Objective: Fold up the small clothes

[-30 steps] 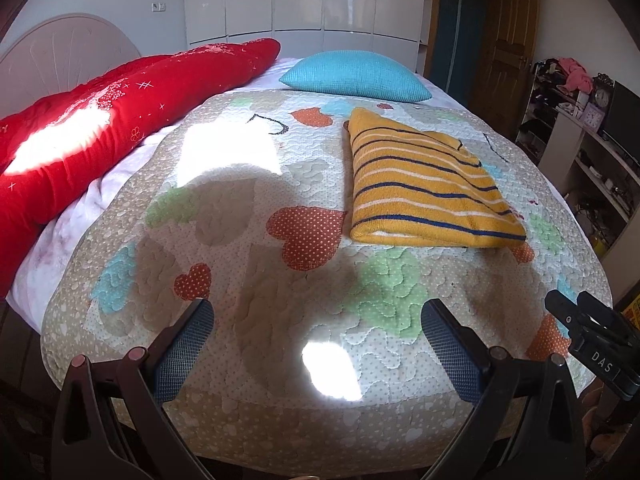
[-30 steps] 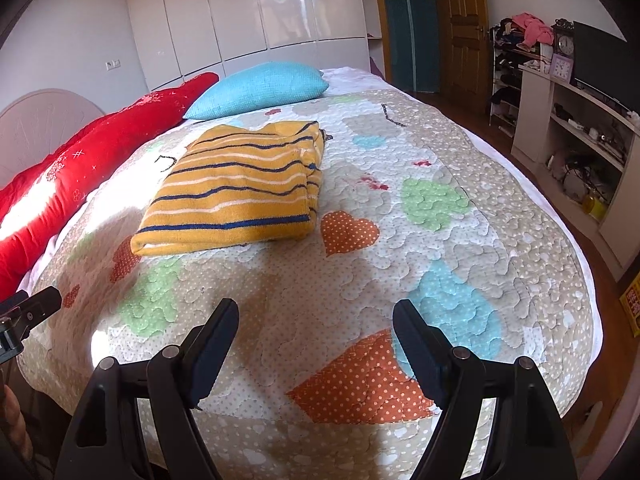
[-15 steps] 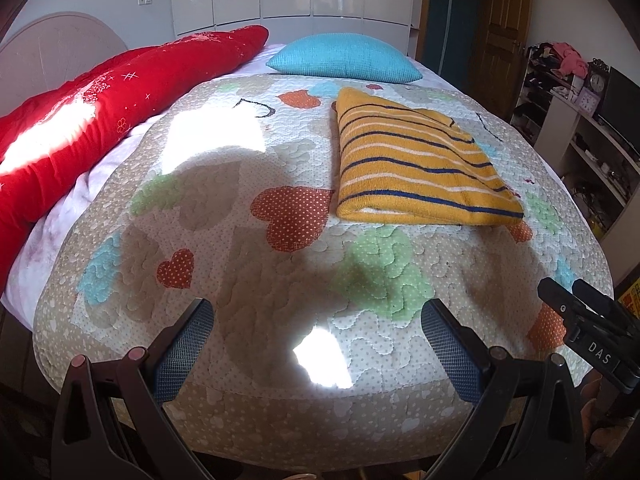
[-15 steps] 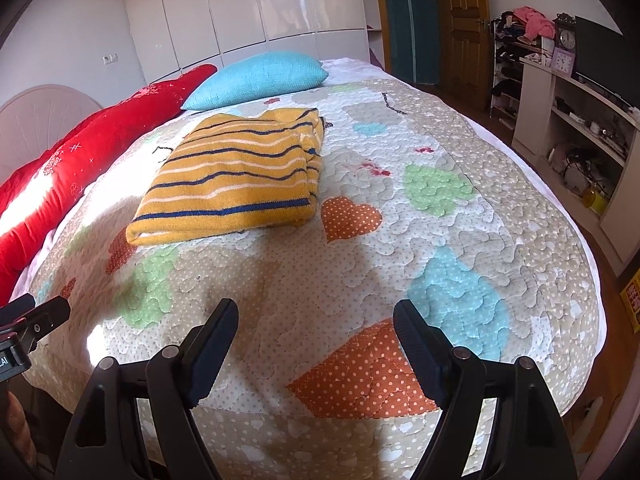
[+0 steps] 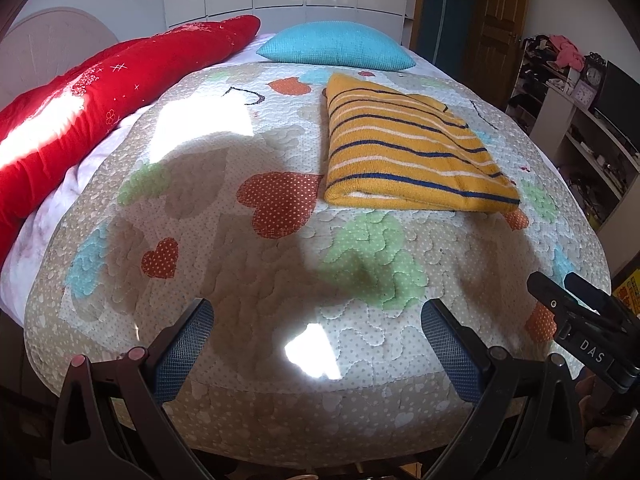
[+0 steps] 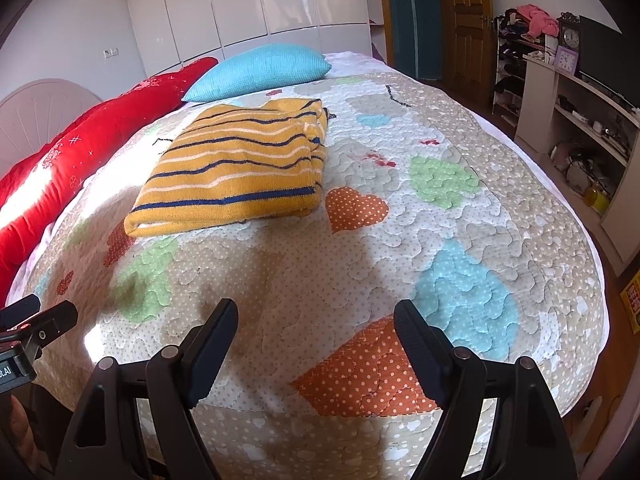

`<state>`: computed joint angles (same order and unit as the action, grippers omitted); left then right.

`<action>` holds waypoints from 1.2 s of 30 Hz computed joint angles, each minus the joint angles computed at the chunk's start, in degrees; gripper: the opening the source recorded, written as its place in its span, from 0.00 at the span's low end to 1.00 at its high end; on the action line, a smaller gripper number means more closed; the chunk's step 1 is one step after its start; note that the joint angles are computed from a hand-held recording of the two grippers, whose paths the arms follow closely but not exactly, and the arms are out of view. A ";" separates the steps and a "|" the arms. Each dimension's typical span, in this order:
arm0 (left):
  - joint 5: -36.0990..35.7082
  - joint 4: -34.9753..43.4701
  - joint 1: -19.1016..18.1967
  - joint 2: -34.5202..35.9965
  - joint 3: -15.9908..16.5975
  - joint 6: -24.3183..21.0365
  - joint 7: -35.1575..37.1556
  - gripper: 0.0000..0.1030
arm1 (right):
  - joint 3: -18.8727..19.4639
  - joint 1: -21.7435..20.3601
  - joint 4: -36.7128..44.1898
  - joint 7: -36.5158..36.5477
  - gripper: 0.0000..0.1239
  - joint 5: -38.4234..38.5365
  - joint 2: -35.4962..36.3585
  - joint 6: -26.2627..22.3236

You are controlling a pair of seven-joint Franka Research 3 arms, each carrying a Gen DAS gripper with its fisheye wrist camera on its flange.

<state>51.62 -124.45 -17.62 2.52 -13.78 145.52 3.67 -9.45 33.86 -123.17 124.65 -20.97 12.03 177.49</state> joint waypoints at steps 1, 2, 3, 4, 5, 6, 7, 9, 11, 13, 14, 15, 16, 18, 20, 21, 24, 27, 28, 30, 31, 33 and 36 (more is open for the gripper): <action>-0.20 0.03 0.02 0.09 0.02 0.13 0.21 1.00 | 0.05 0.01 0.03 -0.05 0.68 0.08 0.02 -0.12; -0.36 0.05 0.04 0.18 0.04 0.30 0.36 1.00 | 0.27 -0.17 0.10 -0.27 0.68 0.31 0.12 -0.16; -0.51 0.05 0.03 0.24 0.05 0.43 0.43 1.00 | 0.48 -0.34 0.08 -0.52 0.68 0.58 0.15 -0.13; -0.70 0.05 0.04 0.31 0.07 0.61 0.65 1.00 | 0.73 -0.56 0.08 -0.89 0.68 0.93 0.22 -0.09; -0.91 0.06 0.04 0.38 0.09 0.79 0.91 1.00 | 0.76 -0.56 0.13 -1.11 0.68 1.10 0.30 -0.11; -1.12 0.08 0.06 0.47 0.12 1.00 1.19 1.00 | 0.63 -0.43 0.17 -1.19 0.68 1.14 0.36 -0.13; -1.36 0.05 0.08 0.55 0.16 1.20 1.47 1.00 | 0.54 -0.32 0.20 -1.28 0.68 1.19 0.41 -0.12; -1.84 0.01 0.12 0.76 0.25 1.75 1.96 1.00 | 0.66 -0.37 0.19 -1.66 0.68 1.59 0.49 -0.17; -2.44 -0.03 0.15 0.95 0.33 2.15 2.49 1.00 | 0.89 -0.49 0.21 -2.20 0.68 2.14 0.57 -0.27; -2.81 -0.04 0.16 1.10 0.41 2.48 2.88 1.00 | 0.58 -0.10 0.32 -2.14 0.68 2.08 0.67 -0.45; -2.93 -0.02 0.14 1.15 0.44 2.59 3.01 1.00 | 0.55 -0.05 0.31 -2.15 0.68 2.13 0.67 -0.44; -2.98 0.04 0.09 1.21 0.45 2.56 3.06 1.00 | 0.59 -0.07 0.34 -2.26 0.68 2.22 0.72 -0.46; -3.00 0.07 0.05 1.25 0.47 2.55 3.07 1.00 | 0.59 -0.08 0.38 -2.37 0.68 2.28 0.80 -0.46; -3.16 -0.03 0.05 1.27 0.53 2.83 3.25 1.00 | 0.36 0.14 0.42 -2.38 0.68 2.22 0.93 -0.52; -3.47 -0.07 0.03 1.36 0.56 2.94 3.41 1.00 | 0.09 0.38 0.40 -2.28 0.69 2.02 0.98 -0.59; -3.67 -0.11 0.05 1.42 0.58 3.13 3.52 1.00 | -0.12 0.57 0.36 -2.11 0.69 1.81 1.01 -0.58; -4.43 -0.32 0.13 1.60 0.69 3.75 3.81 1.00 | -1.31 1.66 0.38 -0.93 0.69 0.38 1.09 -0.70; -4.87 -0.55 0.20 1.70 0.80 4.26 3.93 1.00 | -2.76 2.96 0.52 0.90 0.69 -2.06 1.22 -0.85; -4.81 -0.54 0.16 1.74 0.81 4.23 3.83 1.00 | -3.44 3.59 0.62 1.91 0.69 -3.22 1.28 -0.94; -4.78 -0.54 0.11 1.75 0.84 4.18 3.77 1.00 | -3.59 3.67 0.72 2.94 0.69 -4.60 1.34 -1.03; -4.96 -0.60 0.12 1.76 0.84 4.27 3.90 1.00 | -3.10 3.22 0.71 2.89 0.69 -4.66 1.36 -1.06; -5.20 -0.67 0.12 1.82 0.85 4.35 4.00 1.00 | -2.38 2.65 0.79 2.93 0.69 -4.75 1.44 -1.27; -5.64 -0.52 0.07 2.12 0.84 4.32 4.30 1.00 | -1.70 2.00 0.82 2.86 0.69 -4.77 1.51 -1.37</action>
<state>45.98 -124.97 -17.55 4.64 -12.94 149.83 7.97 -11.15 35.85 -122.35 127.51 -25.75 13.55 176.12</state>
